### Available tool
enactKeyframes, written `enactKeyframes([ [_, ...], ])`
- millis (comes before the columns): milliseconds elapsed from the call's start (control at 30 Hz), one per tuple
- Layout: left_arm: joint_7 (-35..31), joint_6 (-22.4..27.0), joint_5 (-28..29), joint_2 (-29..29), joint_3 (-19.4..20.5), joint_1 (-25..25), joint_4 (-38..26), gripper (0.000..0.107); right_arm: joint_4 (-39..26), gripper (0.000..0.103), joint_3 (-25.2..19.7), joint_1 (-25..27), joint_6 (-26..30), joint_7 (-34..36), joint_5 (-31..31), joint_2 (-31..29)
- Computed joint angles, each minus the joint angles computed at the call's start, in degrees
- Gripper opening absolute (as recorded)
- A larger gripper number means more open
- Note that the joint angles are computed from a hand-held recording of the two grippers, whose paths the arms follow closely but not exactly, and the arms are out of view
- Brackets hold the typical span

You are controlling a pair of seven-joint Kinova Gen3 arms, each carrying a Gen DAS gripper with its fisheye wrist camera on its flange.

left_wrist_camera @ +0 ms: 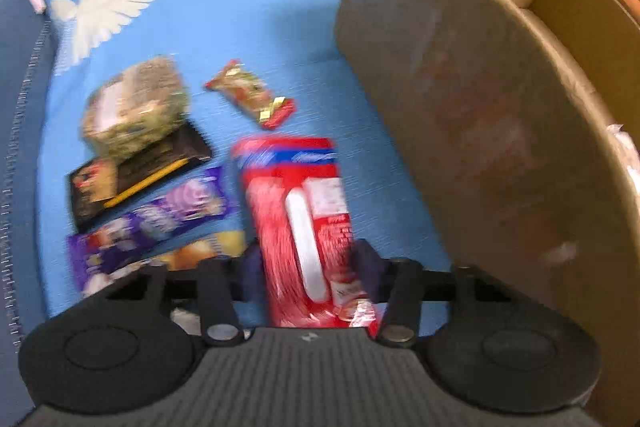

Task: Organize snacks
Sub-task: 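Lift the red wafer bar with the left tool while the right tool holds the red packet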

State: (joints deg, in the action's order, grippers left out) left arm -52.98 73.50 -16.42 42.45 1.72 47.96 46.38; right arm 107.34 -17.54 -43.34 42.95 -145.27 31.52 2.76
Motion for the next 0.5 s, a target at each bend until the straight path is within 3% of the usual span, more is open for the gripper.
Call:
enactKeyframes([
  [200,4.7,-2.0,0.8,-4.4,-0.3,-1.7,6.8,0.046,-0.1,0.045,0.1,-0.1,-0.3,-0.2,0.1,0.2],
  [300,6.8,-4.1,1.7,-5.6,0.5,-3.3,9.0,0.057,-0.1,0.047,0.3,0.1,-0.5,-0.3,0.2,0.2],
  [500,4.0,0.6,0.1,-3.0,1.1,-2.1,4.2,0.069,0.0,0.050,0.7,0.4,-1.4,0.7,-0.5,0.9],
])
